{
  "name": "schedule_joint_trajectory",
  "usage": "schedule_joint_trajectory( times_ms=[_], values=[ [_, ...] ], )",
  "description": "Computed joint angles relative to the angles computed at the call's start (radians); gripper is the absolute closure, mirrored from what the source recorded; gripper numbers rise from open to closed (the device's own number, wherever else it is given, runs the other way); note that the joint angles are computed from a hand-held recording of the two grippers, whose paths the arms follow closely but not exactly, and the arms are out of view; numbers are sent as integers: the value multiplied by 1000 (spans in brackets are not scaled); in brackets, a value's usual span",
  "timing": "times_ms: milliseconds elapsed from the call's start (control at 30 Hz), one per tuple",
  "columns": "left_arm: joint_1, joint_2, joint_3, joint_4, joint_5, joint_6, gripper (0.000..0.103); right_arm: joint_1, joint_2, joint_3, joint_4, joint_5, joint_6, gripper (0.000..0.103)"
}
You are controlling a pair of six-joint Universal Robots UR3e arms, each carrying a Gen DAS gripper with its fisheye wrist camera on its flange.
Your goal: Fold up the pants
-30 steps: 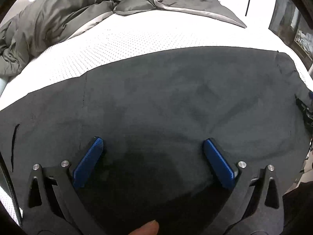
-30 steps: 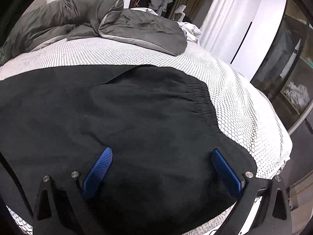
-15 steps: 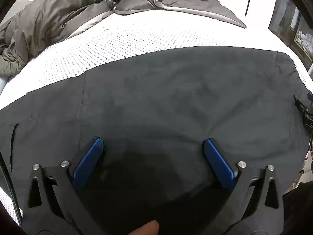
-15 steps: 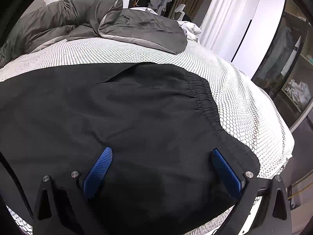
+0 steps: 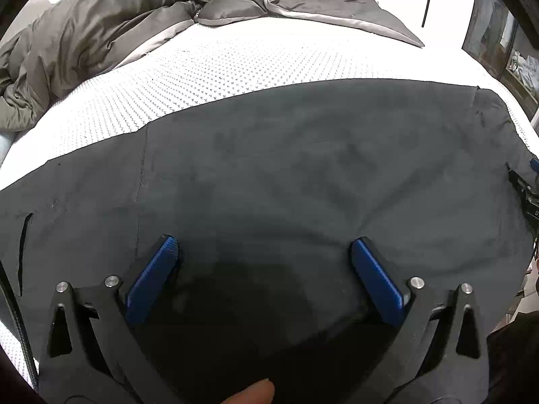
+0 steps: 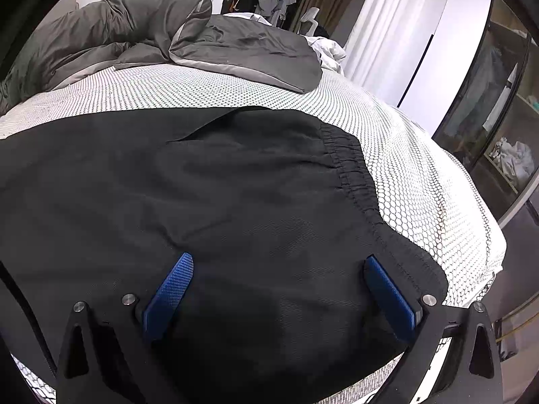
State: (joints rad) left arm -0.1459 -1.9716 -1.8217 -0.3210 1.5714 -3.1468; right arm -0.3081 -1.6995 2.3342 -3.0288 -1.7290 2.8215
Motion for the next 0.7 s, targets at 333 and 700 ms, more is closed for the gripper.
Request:
schedule_joint_trajectory(
  times_ms=[333, 700],
  values=[
    [-1, -2, 4, -2, -1, 1, 0, -9, -6, 4, 0, 7, -8, 1],
    [-156, 56, 15, -4, -172, 214, 1, -22, -210, -7, 284, 342, -87, 0]
  ],
)
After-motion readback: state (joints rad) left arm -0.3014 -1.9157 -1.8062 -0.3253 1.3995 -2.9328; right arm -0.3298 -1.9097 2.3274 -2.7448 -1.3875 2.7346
